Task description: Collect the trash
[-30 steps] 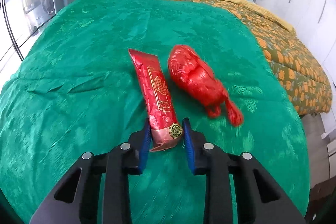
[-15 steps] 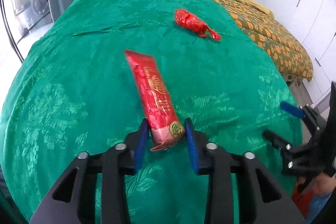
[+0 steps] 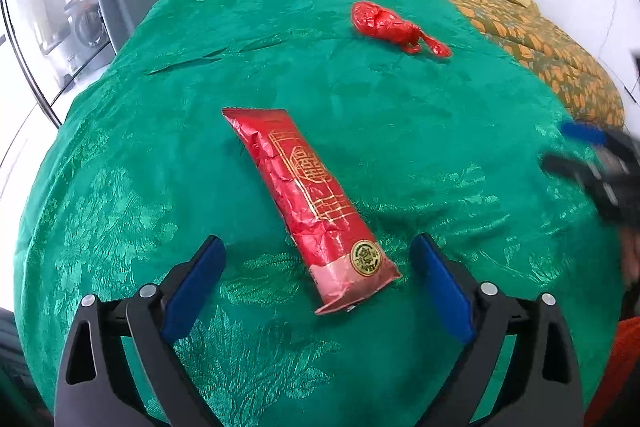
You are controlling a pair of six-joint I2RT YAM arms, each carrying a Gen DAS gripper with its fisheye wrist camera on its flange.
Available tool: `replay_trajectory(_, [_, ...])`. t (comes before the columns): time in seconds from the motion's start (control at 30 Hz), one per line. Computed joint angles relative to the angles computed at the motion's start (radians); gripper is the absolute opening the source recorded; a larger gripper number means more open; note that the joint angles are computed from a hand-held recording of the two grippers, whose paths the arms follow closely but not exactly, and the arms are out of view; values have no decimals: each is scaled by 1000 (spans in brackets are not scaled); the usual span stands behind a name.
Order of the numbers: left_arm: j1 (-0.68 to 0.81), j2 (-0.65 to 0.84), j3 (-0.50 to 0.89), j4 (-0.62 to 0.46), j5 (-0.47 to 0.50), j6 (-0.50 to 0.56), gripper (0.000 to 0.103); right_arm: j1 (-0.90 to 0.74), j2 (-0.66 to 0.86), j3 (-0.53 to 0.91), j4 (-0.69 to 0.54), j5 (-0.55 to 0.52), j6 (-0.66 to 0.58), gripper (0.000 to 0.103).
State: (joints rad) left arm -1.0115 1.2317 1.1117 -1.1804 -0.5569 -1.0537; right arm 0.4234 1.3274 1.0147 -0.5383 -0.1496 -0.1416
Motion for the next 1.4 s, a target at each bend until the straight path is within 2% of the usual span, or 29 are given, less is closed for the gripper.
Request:
replay_trajectory(0.07, [3, 2, 3, 3, 2, 1, 95, 11, 148, 141, -15, 5, 2, 87])
replay_trajectory(0.23, [14, -16, -15, 25, 13, 14, 95, 56, 477, 550, -145, -32, 65, 87])
replay_trajectory(0.33, [11, -15, -16, 25, 12, 9, 95, 105, 631, 753, -201, 40, 78, 87])
replay_trajectory(0.43, [14, -10, -13, 25, 12, 11, 96, 129, 736, 890, -254, 97, 107, 87])
replay_trajectory(0.53, [16, -9, -13, 27, 13, 14, 96, 134, 783, 952, -268, 96, 159, 88])
replay_trajectory(0.6, [17, -9, -13, 29, 13, 14, 96, 135, 777, 938, -243, 71, 176, 86])
replay_trajectory(0.63, [16, -7, -12, 29, 13, 13, 96, 138, 774, 933, -240, 65, 173, 78])
replay_trajectory(0.67, [16, -7, -12, 29, 13, 13, 96, 146, 773, 934, -242, 93, 159, 54])
replay_trajectory(0.7, [17, -8, -12, 29, 13, 14, 96, 156, 755, 910, -226, 139, 139, 45])
replay_trajectory(0.73, [17, -8, -12, 29, 13, 14, 96, 152, 745, 899, -222, 126, 138, 38])
replay_trajectory(0.83, [17, -8, -13, 29, 13, 14, 96, 147, 690, 831, -187, 127, 139, 37])
replay_trajectory(1.1, [18, -8, -14, 30, 13, 16, 96, 93, 430, 480, -55, 74, 172, 37])
replay_trajectory(1.2, [18, -8, -13, 30, 13, 15, 96, 82, 342, 386, -71, 36, 168, 37])
replay_trajectory(1.4, [18, -6, -12, 30, 12, 15, 96, 69, 163, 231, -127, 28, 153, 37])
